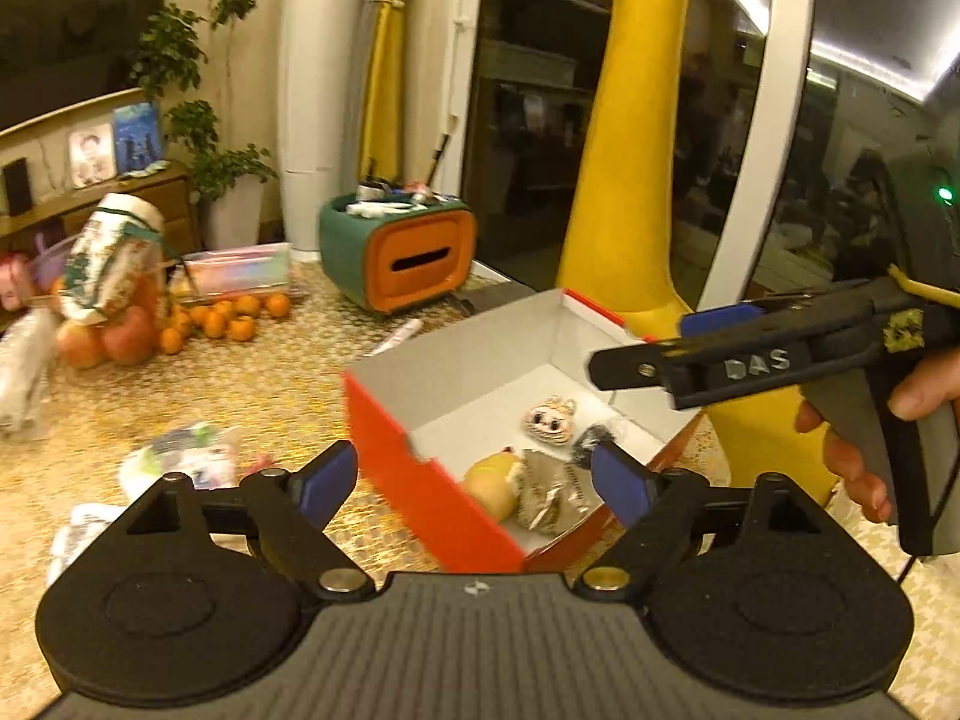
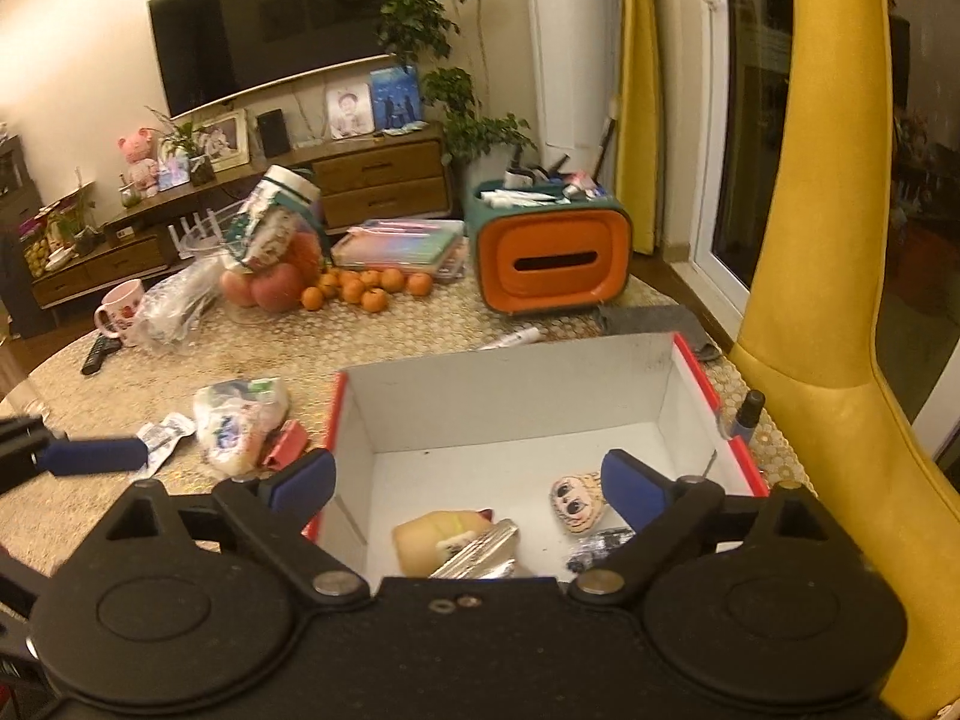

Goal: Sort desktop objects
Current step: 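Withdraw both tools from the box toward the pink eraser on the table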

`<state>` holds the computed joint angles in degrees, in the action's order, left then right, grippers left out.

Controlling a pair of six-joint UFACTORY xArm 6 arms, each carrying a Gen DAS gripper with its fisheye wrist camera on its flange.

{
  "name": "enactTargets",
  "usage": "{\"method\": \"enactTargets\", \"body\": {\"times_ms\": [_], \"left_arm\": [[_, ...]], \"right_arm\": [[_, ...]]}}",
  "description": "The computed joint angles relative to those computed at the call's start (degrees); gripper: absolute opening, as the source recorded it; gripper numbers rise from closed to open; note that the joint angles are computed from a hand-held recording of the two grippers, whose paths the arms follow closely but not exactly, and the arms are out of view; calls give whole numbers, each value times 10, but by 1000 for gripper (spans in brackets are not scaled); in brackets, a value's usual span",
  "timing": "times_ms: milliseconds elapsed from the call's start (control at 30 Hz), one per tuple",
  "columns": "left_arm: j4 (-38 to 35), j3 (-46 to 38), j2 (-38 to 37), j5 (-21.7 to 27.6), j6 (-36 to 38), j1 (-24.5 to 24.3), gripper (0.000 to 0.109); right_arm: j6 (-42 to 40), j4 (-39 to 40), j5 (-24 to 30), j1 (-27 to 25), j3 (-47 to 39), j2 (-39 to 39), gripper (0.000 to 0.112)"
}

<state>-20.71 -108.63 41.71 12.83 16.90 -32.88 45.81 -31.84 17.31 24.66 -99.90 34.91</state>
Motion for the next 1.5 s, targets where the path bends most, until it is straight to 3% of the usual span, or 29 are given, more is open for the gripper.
{"method": "enactTargets", "body": {"times_ms": [133,400,467,800,867,1000,1100,1233,1333,1500], "left_arm": [[-33,81,-50,-43,29,8,98],[-160,194,-126,-91,145,21,103],[-219,213,-141,-102,202,23,103],[-337,268,-179,-111,330,50,103],[-333,275,-180,-115,326,58,103],[-432,266,-175,-106,414,73,103],[-435,262,-165,-105,416,85,103],[-374,252,-140,-123,380,100,103],[-270,241,-116,-131,280,119,103],[-169,194,-67,-113,184,149,103]], "right_arm": [[28,-34,-2,19,8,-12,99],[79,-97,-3,62,1,-13,100],[83,-97,0,72,-6,-8,100],[89,-84,30,114,-73,46,100],[85,-81,33,120,-87,58,100],[76,-78,52,132,-125,87,100],[43,-40,74,141,-170,120,100],[3,-8,98,150,-236,166,100],[-28,13,116,155,-289,205,100],[-98,73,167,161,-427,296,99]]}}
